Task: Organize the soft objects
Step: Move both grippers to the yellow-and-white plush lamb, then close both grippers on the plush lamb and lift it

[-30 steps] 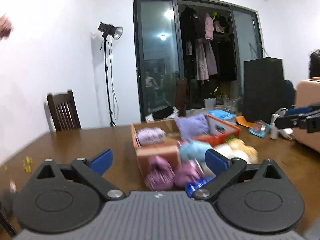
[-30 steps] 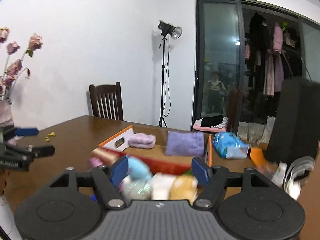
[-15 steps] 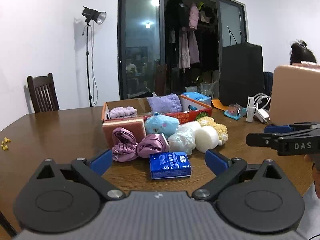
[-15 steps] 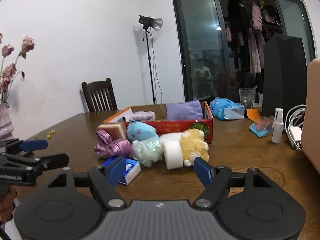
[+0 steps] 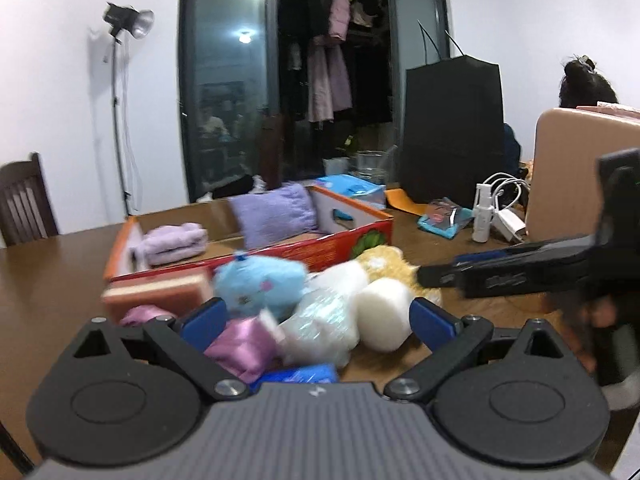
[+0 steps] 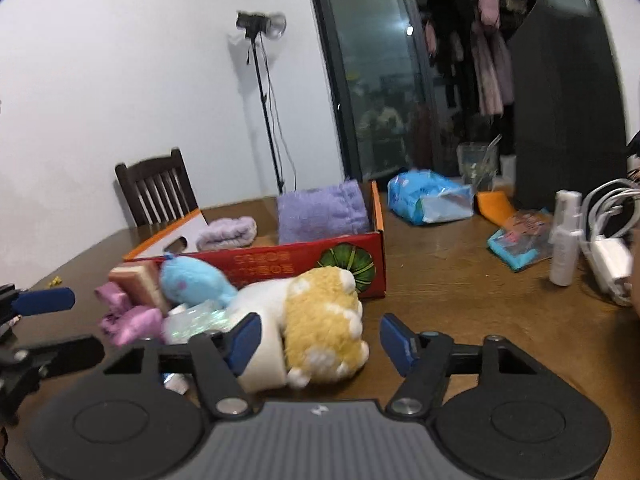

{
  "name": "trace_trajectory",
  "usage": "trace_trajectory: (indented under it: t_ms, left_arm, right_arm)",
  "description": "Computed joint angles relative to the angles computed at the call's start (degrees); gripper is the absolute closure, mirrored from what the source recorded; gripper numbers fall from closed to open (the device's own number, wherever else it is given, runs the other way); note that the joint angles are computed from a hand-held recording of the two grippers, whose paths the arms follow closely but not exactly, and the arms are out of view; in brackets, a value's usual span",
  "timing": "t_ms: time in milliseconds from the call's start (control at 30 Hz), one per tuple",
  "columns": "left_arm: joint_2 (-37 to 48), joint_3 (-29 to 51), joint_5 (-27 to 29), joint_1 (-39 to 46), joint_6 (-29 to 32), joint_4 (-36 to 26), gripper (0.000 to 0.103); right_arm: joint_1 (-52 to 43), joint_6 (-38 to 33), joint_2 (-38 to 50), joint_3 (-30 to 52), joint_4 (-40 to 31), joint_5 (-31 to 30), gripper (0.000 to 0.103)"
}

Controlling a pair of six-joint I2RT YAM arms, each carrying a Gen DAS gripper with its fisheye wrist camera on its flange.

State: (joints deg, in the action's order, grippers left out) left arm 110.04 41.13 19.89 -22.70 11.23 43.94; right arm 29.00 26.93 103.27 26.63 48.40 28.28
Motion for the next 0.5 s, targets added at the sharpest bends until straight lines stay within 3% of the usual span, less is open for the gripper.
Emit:
trace_trajectory:
  t_ms: [167,200,233,500]
  left_arm:
    - [5.7,7.2,-2.6,-4.1,-4.0,-1.4,0.012]
    - [6.6,8.3,-3.0,-4.8,-4.8,-1.9,0.015]
    - [7.2,9.3,-3.1,-5.3,-5.3,-2.6,0.017]
    - [8.1,9.0,-2.8,-8.5,-4.9,-3.0,0.018]
  right_arm:
    - [-7.1,0.1,6.3,6.9,-3.0,-10.3,0.047]
    - [-8.2,0.8,7.5,7.9,-3.4,-12.5,0.058]
    - [-8.9,1.2,8.4,7.2,-0.7,-14.6,0.061]
    - [-6.9,2.9,0.9,-6.5,8.8,1.0,0.062]
